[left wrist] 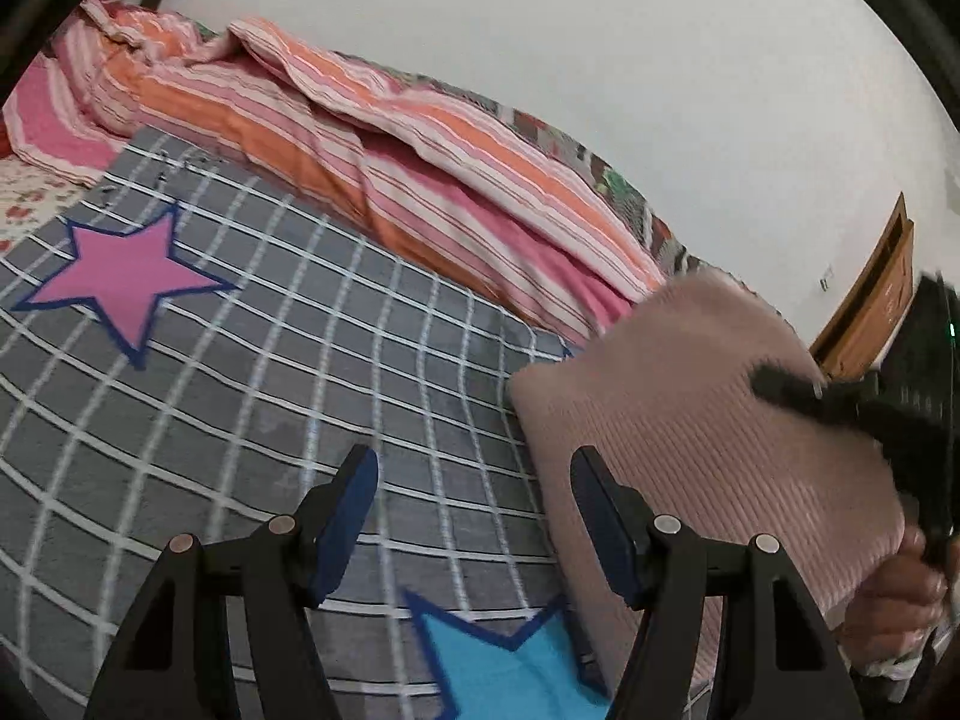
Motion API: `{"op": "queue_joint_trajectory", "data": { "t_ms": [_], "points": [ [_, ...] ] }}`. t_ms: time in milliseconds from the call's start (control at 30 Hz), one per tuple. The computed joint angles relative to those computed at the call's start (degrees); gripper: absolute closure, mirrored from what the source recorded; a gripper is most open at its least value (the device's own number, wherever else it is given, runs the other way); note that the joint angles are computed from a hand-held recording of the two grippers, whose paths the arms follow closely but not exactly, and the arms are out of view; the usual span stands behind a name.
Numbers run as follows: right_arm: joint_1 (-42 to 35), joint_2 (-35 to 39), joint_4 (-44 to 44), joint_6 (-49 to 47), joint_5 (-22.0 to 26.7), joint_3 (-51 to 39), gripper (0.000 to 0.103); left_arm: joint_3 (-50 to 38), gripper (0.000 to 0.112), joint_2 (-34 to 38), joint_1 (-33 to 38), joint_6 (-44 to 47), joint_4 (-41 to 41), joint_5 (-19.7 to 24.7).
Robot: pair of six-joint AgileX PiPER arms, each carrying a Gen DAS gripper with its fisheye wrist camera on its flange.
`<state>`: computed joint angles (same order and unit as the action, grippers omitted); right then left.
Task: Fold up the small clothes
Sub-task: 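Grasp the folded sweater edge with the right gripper and lift it, then lay the held edge down onto the folded bundle with the right gripper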
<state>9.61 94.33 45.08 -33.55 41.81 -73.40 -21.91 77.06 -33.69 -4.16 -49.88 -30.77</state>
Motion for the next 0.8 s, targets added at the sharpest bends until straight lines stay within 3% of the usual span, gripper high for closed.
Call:
{"op": "queue_joint_trajectory", "data": {
  "t_ms": [100, 200, 267, 333, 500, 567, 700, 800],
  "points": [
    [2.5, 1.9, 5.7, 0.4, 0.5, -2.6, 0.072, 2.2, 0.048, -2.8, 1.1, -0.1, 0.9, -0.2],
    [-0.2, 5.1, 20.8, -9.3, 4.9, -2.1, 0.072, 2.8, 0.047, -3.0, 3.8, -3.4, 5.3, 1.5],
    [-2.4, 7.7, 26.0, -14.7, 5.8, -0.3, 0.071, 2.0, 0.047, -2.0, 4.7, -3.5, 5.8, 2.7],
    [-4.3, 11.8, 25.2, -17.2, 4.0, 0.9, 0.070, -0.4, 0.047, 0.0, 4.4, 2.4, 1.2, 4.9],
    [-8.9, 20.9, 12.7, -11.2, 3.2, -3.2, 0.064, -4.4, 0.047, 4.2, 1.0, 11.7, -5.0, 6.3],
    [-11.0, 19.8, 14.5, -15.9, 4.7, -1.3, 0.063, -5.5, 0.047, 5.2, -1.3, 16.7, -9.7, 6.1],
    [-12.1, 11.0, 15.0, -26.9, 0.5, 7.2, 0.063, -5.6, 0.047, 5.2, -6.9, 23.6, -15.7, 5.5],
    [-14.0, 4.9, 17.0, -36.1, 1.9, 13.6, 0.063, -5.0, 0.047, 6.3, -13.0, 26.8, -19.4, 3.1]
  ]
}}
